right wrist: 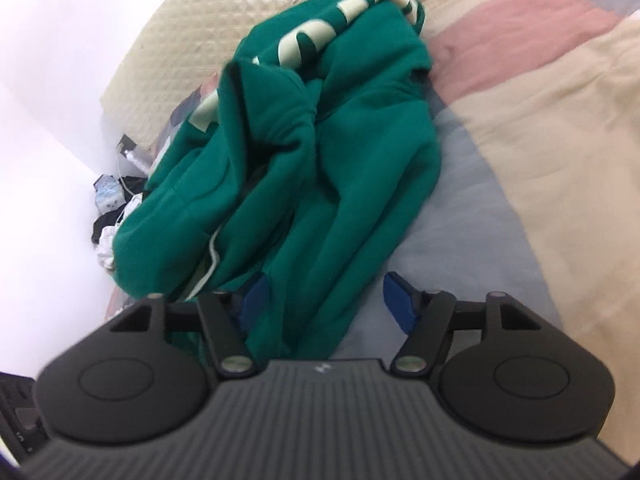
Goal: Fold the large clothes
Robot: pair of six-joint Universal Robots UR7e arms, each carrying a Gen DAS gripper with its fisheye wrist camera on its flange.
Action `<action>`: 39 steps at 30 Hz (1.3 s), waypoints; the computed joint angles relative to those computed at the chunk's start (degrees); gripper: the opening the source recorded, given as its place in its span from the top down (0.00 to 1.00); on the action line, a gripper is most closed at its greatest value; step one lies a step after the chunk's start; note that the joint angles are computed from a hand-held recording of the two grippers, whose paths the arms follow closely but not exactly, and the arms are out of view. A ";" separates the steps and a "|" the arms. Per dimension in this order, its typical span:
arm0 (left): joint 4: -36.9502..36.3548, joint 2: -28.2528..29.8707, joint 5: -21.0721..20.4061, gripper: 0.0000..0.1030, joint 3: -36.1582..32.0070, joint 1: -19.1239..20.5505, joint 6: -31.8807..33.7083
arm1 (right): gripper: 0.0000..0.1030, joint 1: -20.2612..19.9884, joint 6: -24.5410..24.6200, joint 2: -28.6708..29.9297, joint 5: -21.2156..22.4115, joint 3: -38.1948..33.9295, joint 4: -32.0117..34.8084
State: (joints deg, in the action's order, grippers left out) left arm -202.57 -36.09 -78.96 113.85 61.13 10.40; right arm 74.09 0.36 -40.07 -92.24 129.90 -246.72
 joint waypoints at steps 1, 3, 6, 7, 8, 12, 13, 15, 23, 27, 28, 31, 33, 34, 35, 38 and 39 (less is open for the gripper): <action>0.09 0.37 -0.27 0.12 -0.35 0.21 0.33 | 0.38 -0.43 -0.09 0.35 1.01 -0.50 0.33; 0.40 0.92 -1.05 0.16 -0.87 0.54 0.66 | 0.44 -1.24 -0.19 0.84 3.35 -1.08 0.46; 0.41 1.34 -1.87 0.35 -1.25 0.91 -0.54 | 0.67 -1.38 0.01 0.95 4.22 -1.90 2.40; 0.79 1.10 -2.08 0.47 -1.24 1.00 -1.14 | 0.73 -1.15 -0.61 0.92 3.84 -1.93 2.85; 0.97 0.69 -3.09 0.54 -1.02 1.22 -1.88 | 0.78 -0.77 -1.94 0.93 3.19 -1.93 2.74; 0.88 -1.50 -6.85 0.75 0.91 1.25 -4.41 | 0.84 -0.63 -2.23 -0.31 4.73 -0.60 2.03; 0.68 -2.07 -7.69 0.77 1.58 1.04 -4.23 | 0.84 -0.31 -2.96 -0.53 4.48 -0.27 1.59; 0.12 -3.55 -9.00 0.79 3.44 0.08 -3.83 | 0.84 0.83 -4.95 -0.76 3.29 0.63 -0.02; -4.46 -10.50 -15.59 0.80 13.92 -3.78 -3.15 | 0.85 4.47 -9.97 -1.66 1.18 6.07 -9.97; -7.51 -14.89 -17.55 0.81 19.39 -5.57 -6.24 | 0.85 6.23 -11.18 -2.20 -0.15 9.65 -12.80; -7.97 -16.31 -18.15 0.81 20.85 -5.93 -7.38 | 0.85 6.66 -10.47 -2.55 -0.11 10.90 -13.52; -8.53 -20.44 -19.76 0.81 25.18 -7.50 -8.95 | 0.85 7.43 -10.47 -2.52 0.73 14.05 -17.06; -9.48 -22.86 -20.21 0.81 28.60 -9.35 -8.98 | 0.85 8.35 -11.45 -2.73 0.20 16.42 -19.20; -9.77 -23.71 -20.24 0.81 30.09 -10.33 -9.06 | 0.85 8.75 -11.71 -2.97 0.20 17.49 -20.05; -10.05 -24.11 -20.30 0.81 31.31 -11.16 -9.28 | 0.85 9.49 -11.93 -2.47 -0.35 18.18 -21.43; -10.29 -24.97 -20.18 0.81 34.43 -13.55 -11.66 | 0.85 11.54 -13.34 -1.22 -3.06 19.84 -24.76; -10.13 -25.28 -19.63 0.81 35.34 -14.48 -12.58 | 0.85 12.08 -13.30 -0.26 -4.22 20.23 -26.12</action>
State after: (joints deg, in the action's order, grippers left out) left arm -212.70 -61.37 -98.59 149.19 46.66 -2.18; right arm 86.17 -12.94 -40.32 -96.46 150.13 -272.83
